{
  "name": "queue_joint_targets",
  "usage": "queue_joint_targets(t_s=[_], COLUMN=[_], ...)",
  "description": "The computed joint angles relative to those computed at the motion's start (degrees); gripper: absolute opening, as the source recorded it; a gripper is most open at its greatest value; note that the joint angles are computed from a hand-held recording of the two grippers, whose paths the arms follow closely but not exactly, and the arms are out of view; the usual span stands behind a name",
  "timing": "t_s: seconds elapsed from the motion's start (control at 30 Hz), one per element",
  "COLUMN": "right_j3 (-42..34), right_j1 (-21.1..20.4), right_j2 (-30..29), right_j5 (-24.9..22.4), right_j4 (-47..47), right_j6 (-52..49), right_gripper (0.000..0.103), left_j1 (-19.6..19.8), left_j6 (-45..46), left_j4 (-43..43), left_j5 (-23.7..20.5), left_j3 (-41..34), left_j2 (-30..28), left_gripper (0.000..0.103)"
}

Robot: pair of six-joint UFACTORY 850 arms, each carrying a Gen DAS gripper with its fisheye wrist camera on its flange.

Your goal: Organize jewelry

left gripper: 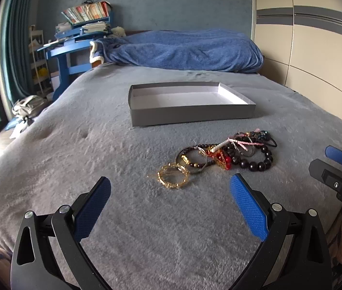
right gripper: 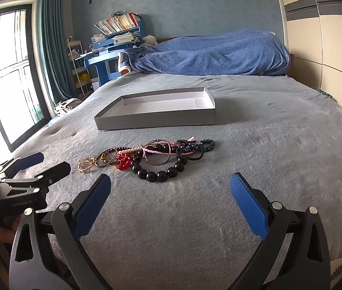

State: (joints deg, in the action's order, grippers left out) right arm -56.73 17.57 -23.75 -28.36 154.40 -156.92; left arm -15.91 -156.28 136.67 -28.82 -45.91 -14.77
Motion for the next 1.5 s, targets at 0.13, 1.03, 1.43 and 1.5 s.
queue_joint_targets(t_s=[0.13,1.03,1.43,1.5], right_j3=[-0.7,-12.2,-20.6,-21.8], right_j1=[0.0,-1.3,-2.9,-3.0], right_j2=[-0.2,-5.7,-11.5,-12.3], right_j5=[0.8,8.6,11.5,11.8], right_j4=[-0.6,-23.5,-40.8,-45.6], right_j6=[0.9,23.7,47.9,53.3], right_gripper=[0.098,0.098,0.084,0.074], left_j1=[0.6,5.3,6.2,6.2], left_j6=[4.4,29.2,17.8,15.1], left_j4=[-4.4,-16.8,-3.2,-1.1], left_j5=[2.2,16.3,20.5,20.0], left_j3=[-1.8,-13.5,-13.6,-13.3], left_j2=[-0.9,-9.7,-9.9,-9.6], left_gripper=[0.098,0.079,0.051,0.051])
